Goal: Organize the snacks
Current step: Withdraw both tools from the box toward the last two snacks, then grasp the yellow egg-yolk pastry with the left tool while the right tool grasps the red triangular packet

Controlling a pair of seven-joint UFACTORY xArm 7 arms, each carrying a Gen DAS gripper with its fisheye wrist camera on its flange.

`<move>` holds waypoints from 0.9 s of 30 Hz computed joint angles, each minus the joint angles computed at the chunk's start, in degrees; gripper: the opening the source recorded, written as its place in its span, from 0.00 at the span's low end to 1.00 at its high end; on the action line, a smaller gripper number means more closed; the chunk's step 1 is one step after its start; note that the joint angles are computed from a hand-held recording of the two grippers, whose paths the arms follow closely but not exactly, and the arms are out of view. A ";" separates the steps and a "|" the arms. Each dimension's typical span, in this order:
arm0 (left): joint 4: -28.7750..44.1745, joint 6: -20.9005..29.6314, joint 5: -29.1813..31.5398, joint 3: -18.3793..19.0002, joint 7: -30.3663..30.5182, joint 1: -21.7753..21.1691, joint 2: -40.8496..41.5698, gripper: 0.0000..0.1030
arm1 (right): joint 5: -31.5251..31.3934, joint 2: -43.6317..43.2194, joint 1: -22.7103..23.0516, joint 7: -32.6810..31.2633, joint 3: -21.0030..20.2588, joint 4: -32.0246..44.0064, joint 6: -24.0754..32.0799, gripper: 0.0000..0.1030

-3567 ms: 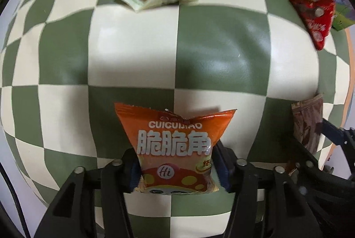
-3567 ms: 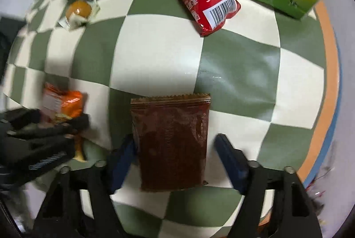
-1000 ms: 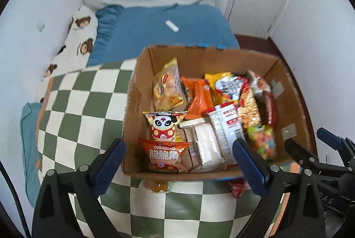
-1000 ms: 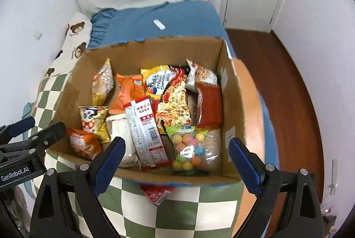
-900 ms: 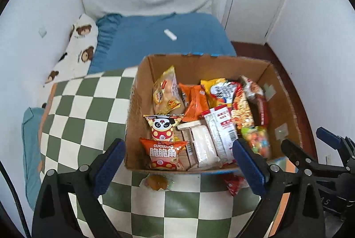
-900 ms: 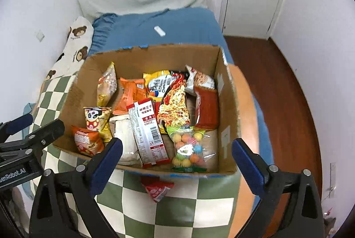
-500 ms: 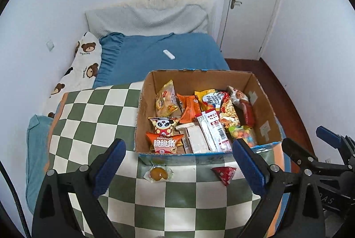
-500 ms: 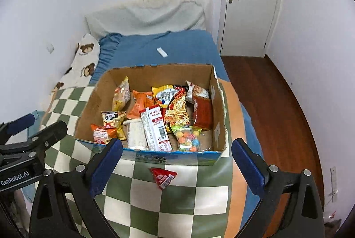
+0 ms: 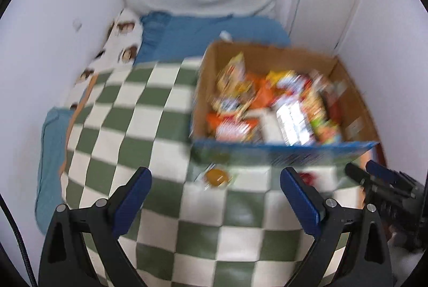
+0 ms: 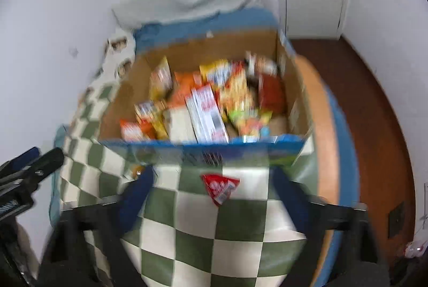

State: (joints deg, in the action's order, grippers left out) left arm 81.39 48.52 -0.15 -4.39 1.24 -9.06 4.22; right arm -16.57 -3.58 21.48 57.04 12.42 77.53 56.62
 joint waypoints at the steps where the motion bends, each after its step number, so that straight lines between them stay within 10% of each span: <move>1: -0.31 0.37 0.79 0.24 -0.28 0.11 1.12 0.96 | 2.34 1.20 -0.28 -1.12 -0.59 -1.65 -1.32 0.60; 15: 11.96 9.88 -3.71 -0.04 2.23 1.20 21.28 0.94 | 11.00 13.23 0.12 -4.71 -3.48 -3.05 -8.63 0.65; 19: 16.13 13.05 -3.10 -0.19 3.29 0.39 25.76 0.57 | 9.20 14.69 1.02 -4.36 -3.89 -1.35 -7.09 0.61; 27: 3.94 8.83 -4.06 -0.69 6.45 0.79 18.12 0.55 | 7.13 15.07 2.94 -4.80 -3.66 -0.22 -4.09 0.57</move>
State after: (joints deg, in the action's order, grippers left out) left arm 85.33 57.35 -4.22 -5.08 7.69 -8.27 22.33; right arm -9.43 11.49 24.43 52.24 8.77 77.31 52.53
